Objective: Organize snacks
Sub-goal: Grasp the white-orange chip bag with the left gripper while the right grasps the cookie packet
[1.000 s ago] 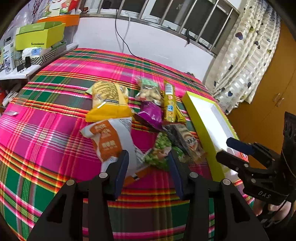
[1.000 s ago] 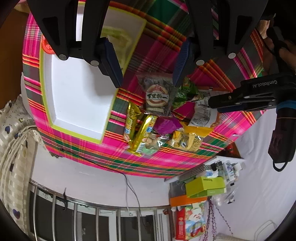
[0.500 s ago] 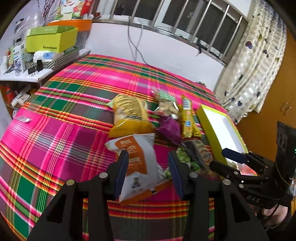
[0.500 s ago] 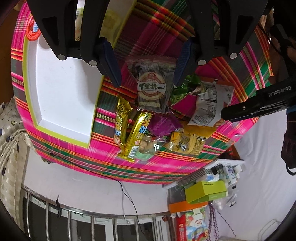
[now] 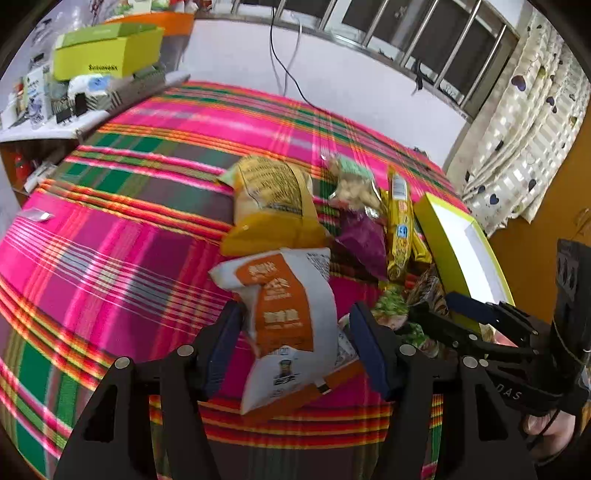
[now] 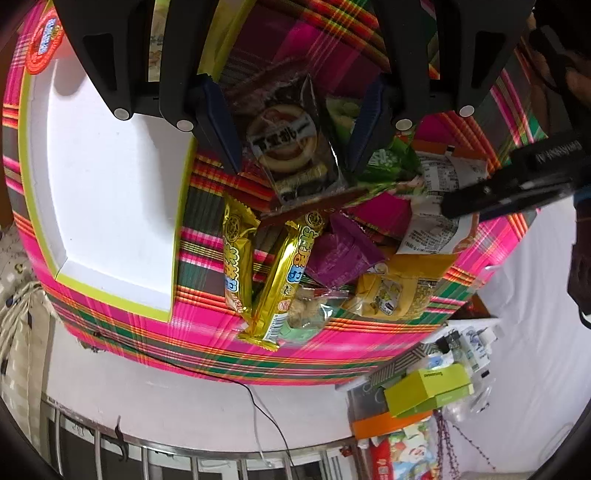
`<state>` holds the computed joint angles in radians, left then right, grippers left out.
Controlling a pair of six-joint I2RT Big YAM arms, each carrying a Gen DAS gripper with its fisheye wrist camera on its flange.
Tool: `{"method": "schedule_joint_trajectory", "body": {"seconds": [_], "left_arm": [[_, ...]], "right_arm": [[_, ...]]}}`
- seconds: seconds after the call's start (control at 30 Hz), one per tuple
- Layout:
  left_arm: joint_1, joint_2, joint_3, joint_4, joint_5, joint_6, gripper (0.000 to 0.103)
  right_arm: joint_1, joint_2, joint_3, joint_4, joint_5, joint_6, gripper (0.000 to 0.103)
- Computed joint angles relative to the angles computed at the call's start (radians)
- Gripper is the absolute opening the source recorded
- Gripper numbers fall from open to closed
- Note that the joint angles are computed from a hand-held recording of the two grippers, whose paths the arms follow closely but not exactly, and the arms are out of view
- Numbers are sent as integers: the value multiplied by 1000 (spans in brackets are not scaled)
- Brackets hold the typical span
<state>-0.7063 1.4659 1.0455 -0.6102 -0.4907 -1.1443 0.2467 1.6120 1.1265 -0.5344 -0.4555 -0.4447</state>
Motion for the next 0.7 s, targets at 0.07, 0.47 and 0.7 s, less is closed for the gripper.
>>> {"method": "schedule_joint_trajectory", "body": {"seconds": [0.07, 0.47, 0.7], "left_arm": [[7, 15, 9, -3, 8, -4, 63], [22, 55, 25, -12, 13, 7, 55], [0, 39, 26, -52, -23, -20, 50]], "right_arm": [[2, 2, 3, -2, 4, 4, 58], [21, 17, 11, 7, 45, -54, 40], [12, -4, -10, 23, 15, -50, 32]]}}
